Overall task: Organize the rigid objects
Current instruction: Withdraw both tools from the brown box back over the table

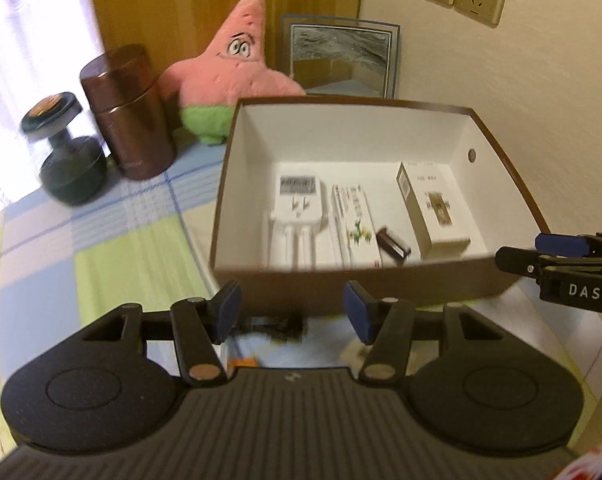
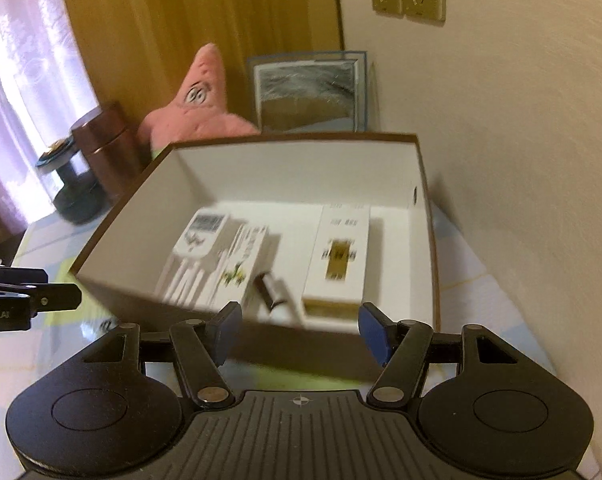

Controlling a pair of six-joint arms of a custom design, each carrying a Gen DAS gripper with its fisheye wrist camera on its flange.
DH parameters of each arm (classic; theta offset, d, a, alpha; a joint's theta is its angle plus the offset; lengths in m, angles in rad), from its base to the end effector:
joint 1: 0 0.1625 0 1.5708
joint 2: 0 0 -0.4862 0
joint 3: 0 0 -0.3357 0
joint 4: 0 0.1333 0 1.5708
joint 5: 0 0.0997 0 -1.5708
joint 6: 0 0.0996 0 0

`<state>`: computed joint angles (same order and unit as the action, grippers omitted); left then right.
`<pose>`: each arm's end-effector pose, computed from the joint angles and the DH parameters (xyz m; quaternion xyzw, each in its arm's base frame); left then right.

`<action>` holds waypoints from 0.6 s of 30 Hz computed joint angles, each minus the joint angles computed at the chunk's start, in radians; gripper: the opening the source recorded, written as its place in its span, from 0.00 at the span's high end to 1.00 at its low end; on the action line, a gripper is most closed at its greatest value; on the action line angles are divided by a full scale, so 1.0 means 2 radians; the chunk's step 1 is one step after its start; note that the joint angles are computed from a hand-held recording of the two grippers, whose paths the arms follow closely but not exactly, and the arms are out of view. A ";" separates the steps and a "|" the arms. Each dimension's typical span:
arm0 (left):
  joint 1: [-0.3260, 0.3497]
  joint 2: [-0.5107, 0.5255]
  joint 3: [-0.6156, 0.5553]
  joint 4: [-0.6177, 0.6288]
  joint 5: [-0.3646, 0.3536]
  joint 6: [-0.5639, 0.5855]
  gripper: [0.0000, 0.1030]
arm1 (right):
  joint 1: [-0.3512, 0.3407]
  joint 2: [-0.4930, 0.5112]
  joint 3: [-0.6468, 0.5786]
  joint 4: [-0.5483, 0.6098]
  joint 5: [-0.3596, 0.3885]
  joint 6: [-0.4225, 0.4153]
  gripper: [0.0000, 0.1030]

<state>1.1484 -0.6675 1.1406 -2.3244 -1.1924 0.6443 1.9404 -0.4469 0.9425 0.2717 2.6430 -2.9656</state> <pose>-0.1737 -0.8013 0.2492 0.4718 0.8508 -0.1158 0.2003 0.2952 -0.6351 0.1082 -0.1223 -0.8069 0.4504 0.3622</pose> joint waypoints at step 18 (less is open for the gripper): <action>0.022 -0.106 0.137 -0.051 0.032 -0.013 0.49 | 0.044 0.052 -0.015 0.070 -0.034 0.051 0.40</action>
<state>1.1924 -0.8788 1.4150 -2.4265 -1.1282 0.6188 2.0281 -0.3431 0.9133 0.4125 2.5749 -2.8636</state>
